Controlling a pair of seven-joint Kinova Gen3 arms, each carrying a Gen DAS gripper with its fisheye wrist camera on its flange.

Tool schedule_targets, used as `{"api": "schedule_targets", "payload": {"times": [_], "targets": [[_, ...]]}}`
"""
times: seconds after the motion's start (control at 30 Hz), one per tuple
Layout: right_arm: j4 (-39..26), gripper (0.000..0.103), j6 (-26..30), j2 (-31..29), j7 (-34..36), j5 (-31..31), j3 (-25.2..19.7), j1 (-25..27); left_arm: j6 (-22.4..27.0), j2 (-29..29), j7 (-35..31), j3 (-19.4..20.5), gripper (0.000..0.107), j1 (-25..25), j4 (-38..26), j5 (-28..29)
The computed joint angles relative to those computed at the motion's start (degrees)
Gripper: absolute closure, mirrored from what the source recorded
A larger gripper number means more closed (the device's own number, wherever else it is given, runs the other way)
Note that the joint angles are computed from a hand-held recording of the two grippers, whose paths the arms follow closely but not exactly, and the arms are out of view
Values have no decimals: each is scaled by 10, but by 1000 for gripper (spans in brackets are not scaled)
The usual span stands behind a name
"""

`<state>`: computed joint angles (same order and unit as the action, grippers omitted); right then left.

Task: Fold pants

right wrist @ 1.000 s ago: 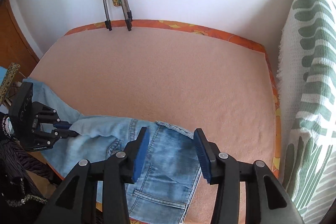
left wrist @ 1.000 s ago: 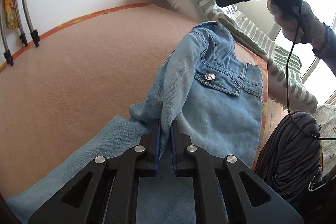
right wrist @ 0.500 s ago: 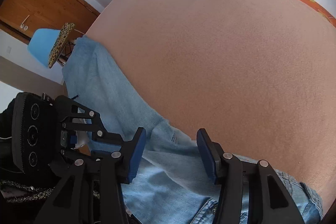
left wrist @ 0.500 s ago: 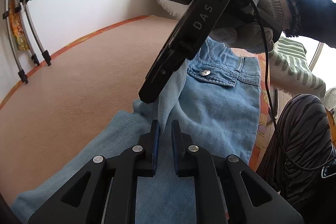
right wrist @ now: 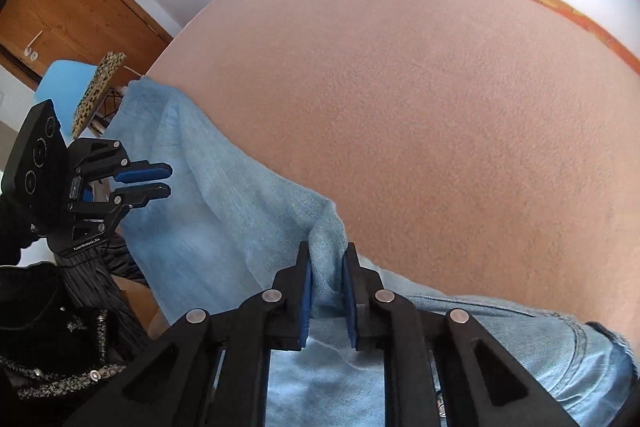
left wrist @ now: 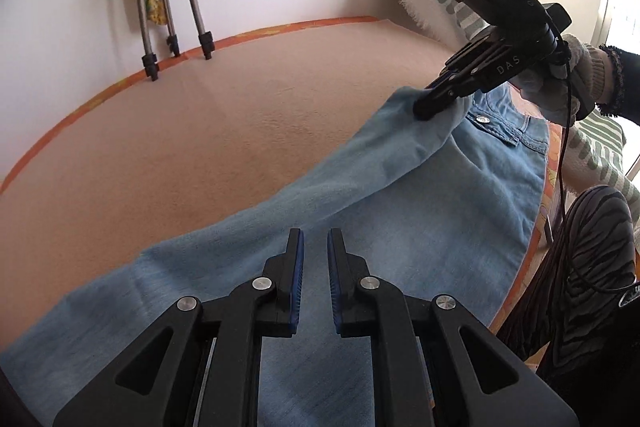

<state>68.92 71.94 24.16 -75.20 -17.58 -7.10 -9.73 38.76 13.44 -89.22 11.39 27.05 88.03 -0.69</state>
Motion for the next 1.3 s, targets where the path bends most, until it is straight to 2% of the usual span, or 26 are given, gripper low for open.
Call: {"api": "schedule_targets", "payload": {"times": [0.03, 0.17, 0.23, 0.3, 0.37, 0.43, 0.5, 0.63, 0.73, 0.83, 0.93, 1.0, 1.1, 1.17, 1.2, 1.23, 1.27, 1.3], "targets": [[-1, 93, -23, -9, -9, 23, 6, -14, -6, 0, 4, -2, 97, -2, 2, 2], [-9, 94, -106, -22, -9, 116, 82, -117, -28, 15, 30, -9, 97, -3, -5, 5], [-32, 93, -105, 8, -25, 158, 87, -138, -19, 33, 36, -13, 97, -4, -22, 4], [-67, 89, -78, 40, -33, 185, 64, -127, -11, 46, 57, -20, 97, -3, -33, 0], [-74, 68, -80, 46, -47, 207, 70, -127, 2, 55, 76, -29, 97, 0, -44, -6], [-57, 66, -101, 27, -76, 192, 63, -96, 3, 55, 81, -27, 97, -5, -44, -5], [-29, 65, -115, -5, -89, 156, 48, -43, 2, 52, 76, -21, 97, -10, -45, 2], [77, 30, -169, -92, -139, 140, 66, 20, -8, 55, 39, 5, 97, -21, -58, 36], [156, 29, -195, -142, -144, 82, 117, 60, -7, 77, 6, 19, 93, -16, -88, 54], [201, 22, -196, -157, -140, 13, 115, 140, 6, 101, -12, 22, 93, -4, -116, 63], [222, 21, -188, -149, -99, -57, 82, 219, 18, 120, -13, 17, 92, 5, -134, 70], [229, 21, -188, -138, -58, -98, 68, 245, 22, 125, -2, 5, 92, 16, -137, 63], [225, 21, -184, -118, -37, -116, 86, 220, 34, 133, 12, -5, 92, 23, -148, 54], [225, 24, -186, -109, -28, -121, 78, 217, 37, 134, 21, -12, 93, 29, -150, 44], [227, 30, -189, -108, -24, -121, 73, 216, 37, 135, 21, -11, 92, 28, -150, 42], [232, 43, -197, -115, -27, -113, 76, 205, 37, 134, 24, -14, 93, 32, -149, 36], [233, 68, -195, -116, -30, -114, 72, 204, 38, 134, 29, -16, 93, 36, -149, 31], [236, 77, -190, -117, -32, -122, 68, 207, 36, 134, 32, -17, 92, 38, -148, 27]]}}
